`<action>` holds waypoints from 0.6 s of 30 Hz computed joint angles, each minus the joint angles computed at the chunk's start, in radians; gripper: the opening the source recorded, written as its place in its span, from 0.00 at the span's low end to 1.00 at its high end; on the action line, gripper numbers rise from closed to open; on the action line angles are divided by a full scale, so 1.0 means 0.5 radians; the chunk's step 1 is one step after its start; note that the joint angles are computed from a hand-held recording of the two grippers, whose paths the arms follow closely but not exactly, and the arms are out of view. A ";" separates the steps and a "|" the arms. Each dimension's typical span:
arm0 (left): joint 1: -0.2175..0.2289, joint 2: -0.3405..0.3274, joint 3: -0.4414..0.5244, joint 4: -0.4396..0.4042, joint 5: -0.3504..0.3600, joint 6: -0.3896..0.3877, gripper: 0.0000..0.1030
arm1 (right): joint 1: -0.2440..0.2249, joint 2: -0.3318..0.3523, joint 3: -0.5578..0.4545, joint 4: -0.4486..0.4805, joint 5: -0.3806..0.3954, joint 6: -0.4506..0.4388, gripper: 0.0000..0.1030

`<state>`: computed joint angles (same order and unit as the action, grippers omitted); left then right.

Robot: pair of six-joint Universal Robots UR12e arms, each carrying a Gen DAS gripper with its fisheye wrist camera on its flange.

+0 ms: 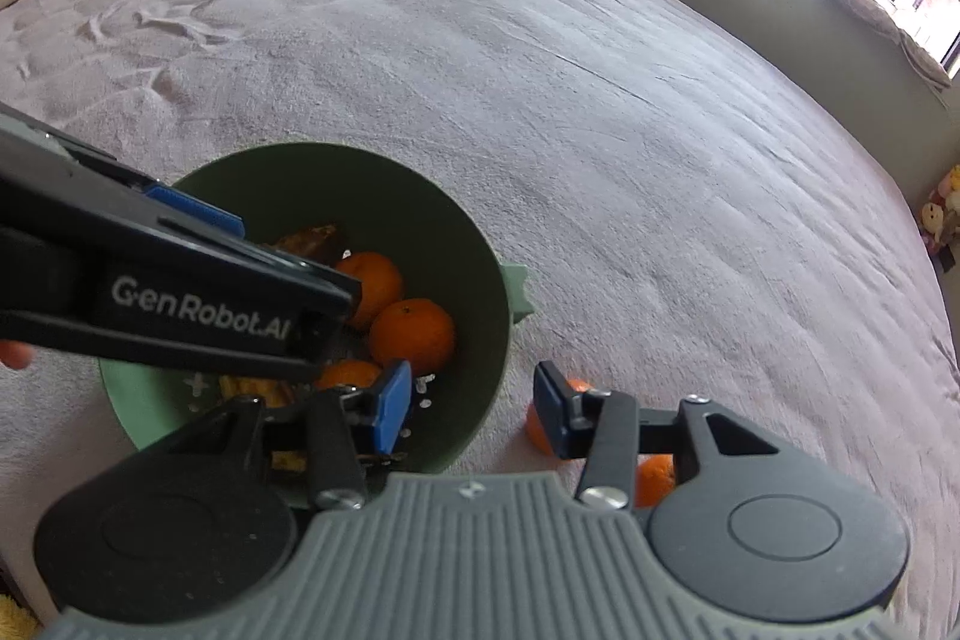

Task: Organize fruits
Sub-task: 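Move both tools away from the colander toward the small brown kiwis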

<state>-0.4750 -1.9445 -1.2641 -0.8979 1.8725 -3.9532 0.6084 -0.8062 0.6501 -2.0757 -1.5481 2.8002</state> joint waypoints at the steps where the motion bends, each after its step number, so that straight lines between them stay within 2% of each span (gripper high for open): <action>1: -0.006 -0.002 0.005 0.003 0.006 0.017 0.73 | -0.002 -0.011 0.011 -0.004 0.001 0.014 0.42; 8: -0.058 -0.014 0.030 0.098 0.072 0.192 0.74 | -0.025 -0.183 0.259 -0.150 -0.032 0.186 0.51; 18: -0.136 -0.055 0.079 0.248 0.116 0.462 0.75 | -0.080 -0.427 0.634 -0.325 -0.106 0.613 0.59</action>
